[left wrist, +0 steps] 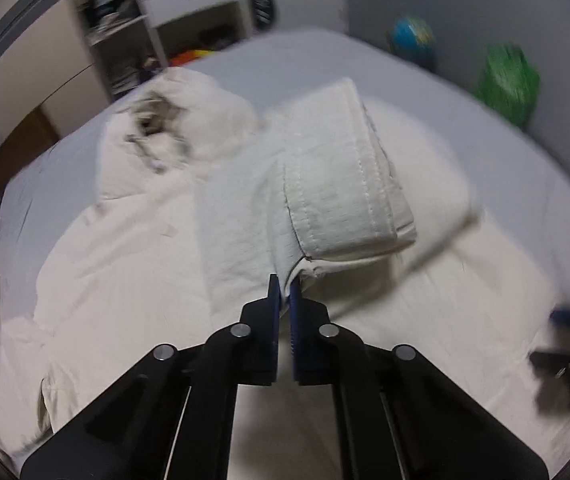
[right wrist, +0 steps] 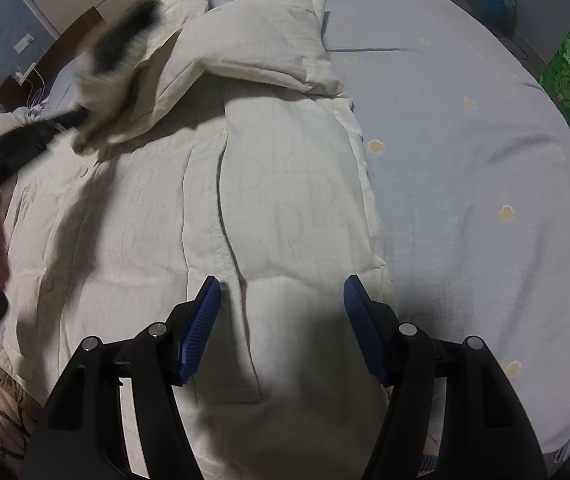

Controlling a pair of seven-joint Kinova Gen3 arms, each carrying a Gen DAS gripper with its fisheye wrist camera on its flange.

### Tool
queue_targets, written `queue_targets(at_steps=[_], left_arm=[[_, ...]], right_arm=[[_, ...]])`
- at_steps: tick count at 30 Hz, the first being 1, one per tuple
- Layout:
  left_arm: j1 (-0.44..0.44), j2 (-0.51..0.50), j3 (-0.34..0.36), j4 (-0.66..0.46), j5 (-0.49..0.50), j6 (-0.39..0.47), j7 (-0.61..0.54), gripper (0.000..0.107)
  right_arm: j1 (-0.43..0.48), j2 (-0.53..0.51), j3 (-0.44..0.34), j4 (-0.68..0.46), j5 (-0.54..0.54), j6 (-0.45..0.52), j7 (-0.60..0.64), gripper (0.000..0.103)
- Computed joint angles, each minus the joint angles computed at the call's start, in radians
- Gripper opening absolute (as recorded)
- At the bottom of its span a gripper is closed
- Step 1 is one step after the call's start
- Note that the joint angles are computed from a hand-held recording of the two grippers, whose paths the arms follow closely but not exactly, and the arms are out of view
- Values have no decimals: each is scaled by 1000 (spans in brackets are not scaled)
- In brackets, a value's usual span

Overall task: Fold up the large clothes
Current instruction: 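Grasp the other sleeve cuff with the left tool and lift it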

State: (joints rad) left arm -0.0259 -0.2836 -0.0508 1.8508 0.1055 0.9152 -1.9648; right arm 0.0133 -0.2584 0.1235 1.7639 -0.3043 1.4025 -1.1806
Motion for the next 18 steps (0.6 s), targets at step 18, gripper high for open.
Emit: queue_targets(at_steps=[18], left_arm=[[-309, 151, -234, -76, 108, 181, -94, 18]], right_arm=[[-49, -31, -70, 4, 99, -29, -73, 60]])
